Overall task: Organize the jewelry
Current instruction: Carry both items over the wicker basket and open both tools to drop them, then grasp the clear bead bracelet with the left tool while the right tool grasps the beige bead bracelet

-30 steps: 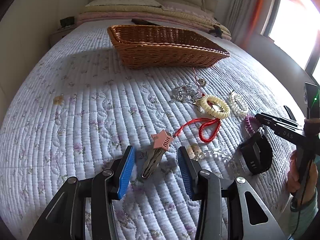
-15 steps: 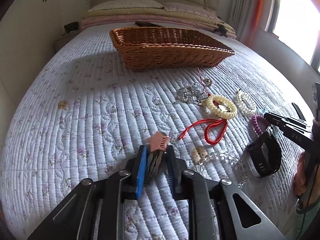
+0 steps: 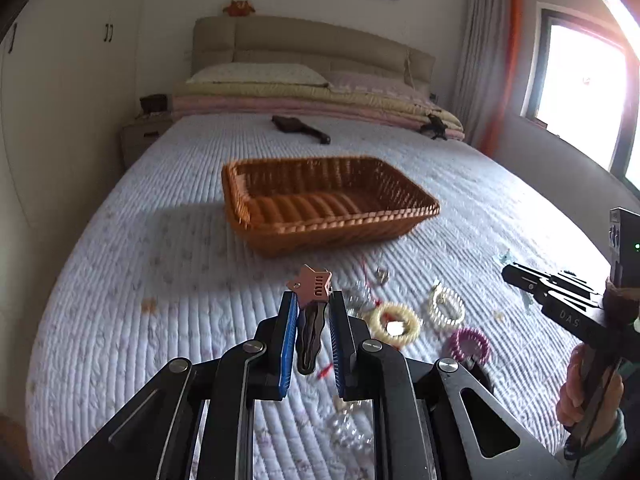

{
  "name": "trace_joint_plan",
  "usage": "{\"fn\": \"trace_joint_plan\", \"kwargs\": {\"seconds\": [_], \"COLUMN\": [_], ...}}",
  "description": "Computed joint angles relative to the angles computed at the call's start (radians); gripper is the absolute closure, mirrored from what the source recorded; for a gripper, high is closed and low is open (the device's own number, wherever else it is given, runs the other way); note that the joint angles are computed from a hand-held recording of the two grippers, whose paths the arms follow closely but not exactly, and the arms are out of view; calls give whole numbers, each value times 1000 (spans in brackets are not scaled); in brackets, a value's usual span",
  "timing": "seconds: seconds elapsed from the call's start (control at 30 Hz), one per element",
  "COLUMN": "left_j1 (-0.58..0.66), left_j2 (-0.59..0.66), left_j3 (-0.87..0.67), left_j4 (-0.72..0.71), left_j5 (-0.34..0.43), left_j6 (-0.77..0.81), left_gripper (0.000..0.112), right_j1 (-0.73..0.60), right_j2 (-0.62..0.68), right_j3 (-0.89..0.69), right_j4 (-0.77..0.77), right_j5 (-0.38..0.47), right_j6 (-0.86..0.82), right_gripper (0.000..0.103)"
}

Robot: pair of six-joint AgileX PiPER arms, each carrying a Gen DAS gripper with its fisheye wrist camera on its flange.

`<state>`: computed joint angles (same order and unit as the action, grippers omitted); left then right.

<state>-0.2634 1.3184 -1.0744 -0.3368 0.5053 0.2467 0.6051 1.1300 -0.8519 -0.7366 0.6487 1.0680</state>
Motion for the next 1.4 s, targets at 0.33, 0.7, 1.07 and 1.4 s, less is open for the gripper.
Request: {"fn": "trace_joint_plan", "kwargs": {"seconds": [0.33, 0.7, 1.07, 1.4], "left_j1": [-11, -21, 6, 38], "left_j2": [513, 969, 845, 339], "left_j3": [-720, -1251, -1052, -433], "left_j4": [60, 133, 16, -208], "left_j5": [243, 478, 374, 126], "left_j6": [-161, -240, -155, 147], "left_gripper": [96, 96, 60, 59], "right_j1": [-282, -355, -363, -286], "right_j2": [499, 1027, 887, 415], "right_j3": [-645, -1232, -1033, -511], "right_j4": [567, 735, 782, 700], "right_j5": [-56, 324, 193, -41], "right_j6": [-687, -829, -846, -750], "right_gripper": [89, 89, 74, 73]}}
